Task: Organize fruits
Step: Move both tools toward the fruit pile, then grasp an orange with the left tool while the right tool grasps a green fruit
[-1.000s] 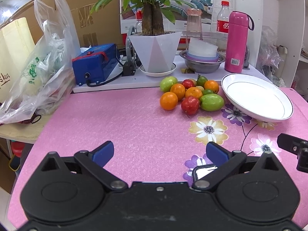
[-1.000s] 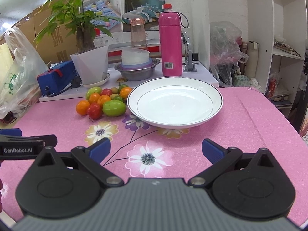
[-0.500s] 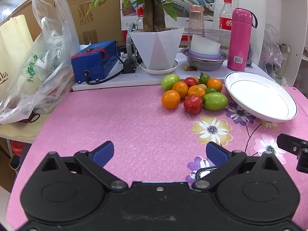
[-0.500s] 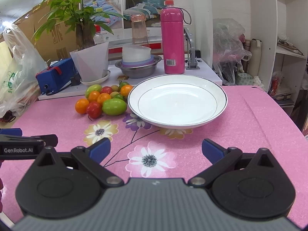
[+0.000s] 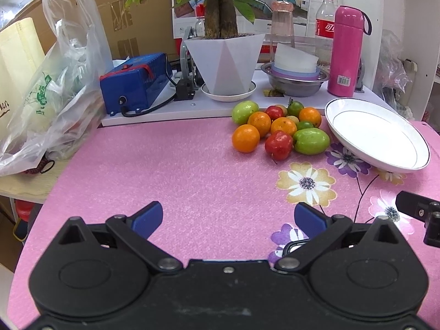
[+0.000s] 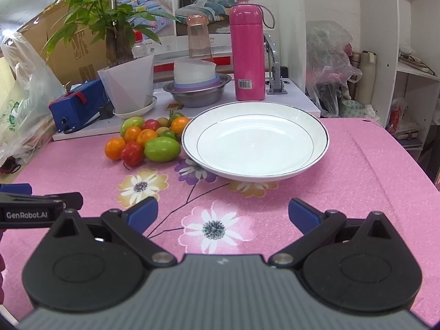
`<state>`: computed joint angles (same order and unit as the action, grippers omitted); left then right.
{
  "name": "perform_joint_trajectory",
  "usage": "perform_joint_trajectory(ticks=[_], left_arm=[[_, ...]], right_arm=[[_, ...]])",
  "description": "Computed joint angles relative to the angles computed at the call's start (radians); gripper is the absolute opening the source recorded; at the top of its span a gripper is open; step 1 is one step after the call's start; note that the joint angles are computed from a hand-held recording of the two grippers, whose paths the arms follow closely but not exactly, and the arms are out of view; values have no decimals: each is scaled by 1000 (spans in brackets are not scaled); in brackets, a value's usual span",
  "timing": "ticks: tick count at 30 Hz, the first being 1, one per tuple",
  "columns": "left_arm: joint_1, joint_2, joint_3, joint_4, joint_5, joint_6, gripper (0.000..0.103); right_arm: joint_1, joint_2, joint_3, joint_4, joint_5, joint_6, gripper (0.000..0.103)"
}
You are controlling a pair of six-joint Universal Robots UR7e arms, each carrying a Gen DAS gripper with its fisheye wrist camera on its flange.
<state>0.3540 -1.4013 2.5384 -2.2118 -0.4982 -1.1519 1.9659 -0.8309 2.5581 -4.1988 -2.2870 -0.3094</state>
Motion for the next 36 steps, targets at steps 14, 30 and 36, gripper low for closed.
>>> perform_joint_trajectory(ticks=[14, 30, 36], left_arm=[[67, 11, 2, -189, 29, 193, 103], [275, 74, -36, -741, -104, 733, 99], [338, 137, -90, -804, -165, 834, 76]], right_arm=[[-87, 25, 11, -92, 219, -105, 103], [-122, 28, -174, 217, 365, -419, 92], [-128, 61, -233, 247, 346, -517, 77]])
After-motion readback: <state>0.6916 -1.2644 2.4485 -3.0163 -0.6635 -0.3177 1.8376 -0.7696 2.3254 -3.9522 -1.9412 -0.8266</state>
